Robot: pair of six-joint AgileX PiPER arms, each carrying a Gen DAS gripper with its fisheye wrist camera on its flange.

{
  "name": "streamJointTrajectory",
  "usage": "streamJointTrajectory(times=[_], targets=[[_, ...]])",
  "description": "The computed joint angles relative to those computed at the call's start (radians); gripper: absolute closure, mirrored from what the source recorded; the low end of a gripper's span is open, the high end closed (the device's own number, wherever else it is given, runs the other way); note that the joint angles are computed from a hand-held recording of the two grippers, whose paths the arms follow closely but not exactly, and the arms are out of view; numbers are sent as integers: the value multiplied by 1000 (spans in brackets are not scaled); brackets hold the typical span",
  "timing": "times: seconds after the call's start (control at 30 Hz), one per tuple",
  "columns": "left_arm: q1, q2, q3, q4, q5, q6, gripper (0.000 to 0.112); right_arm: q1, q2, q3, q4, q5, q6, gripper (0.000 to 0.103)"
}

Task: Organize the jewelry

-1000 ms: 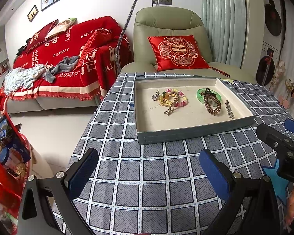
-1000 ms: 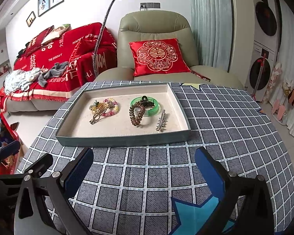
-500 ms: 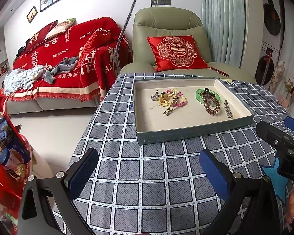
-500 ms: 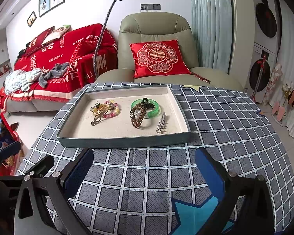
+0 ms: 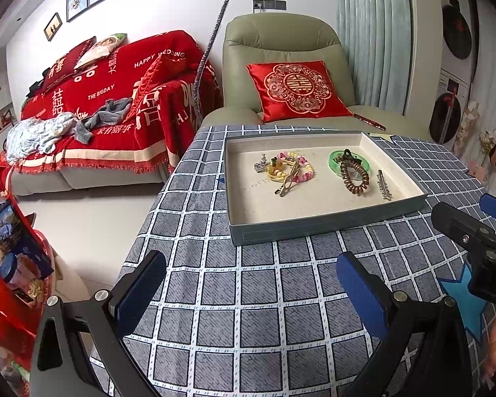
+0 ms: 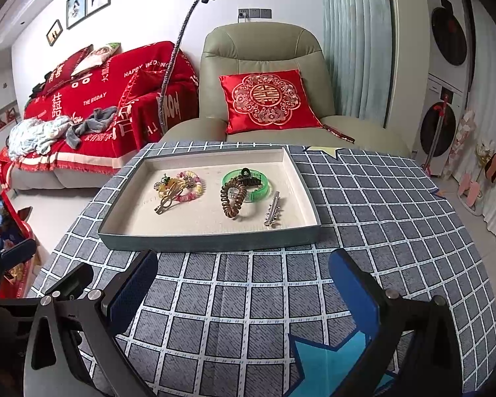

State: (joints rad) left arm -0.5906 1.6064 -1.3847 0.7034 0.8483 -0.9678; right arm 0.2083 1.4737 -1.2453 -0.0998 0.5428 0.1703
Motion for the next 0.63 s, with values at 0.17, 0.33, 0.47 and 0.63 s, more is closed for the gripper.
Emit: streamJointTrajectory(times=[0.17,0.33,0.47,0.63], targets=[[4,-8,6,-7,-8,-1,9,2,-1,5,-6,-3,6,0],[11,-9,9,-21,-14,10,9,2,1,-18,-2,20,1,0],[12,-14,17,-17,-22,1,9,0,0,-27,5,30,-5,0],[11,-15,19,-14,-18,9,9,3,-3,-21,-1,27,2,0]])
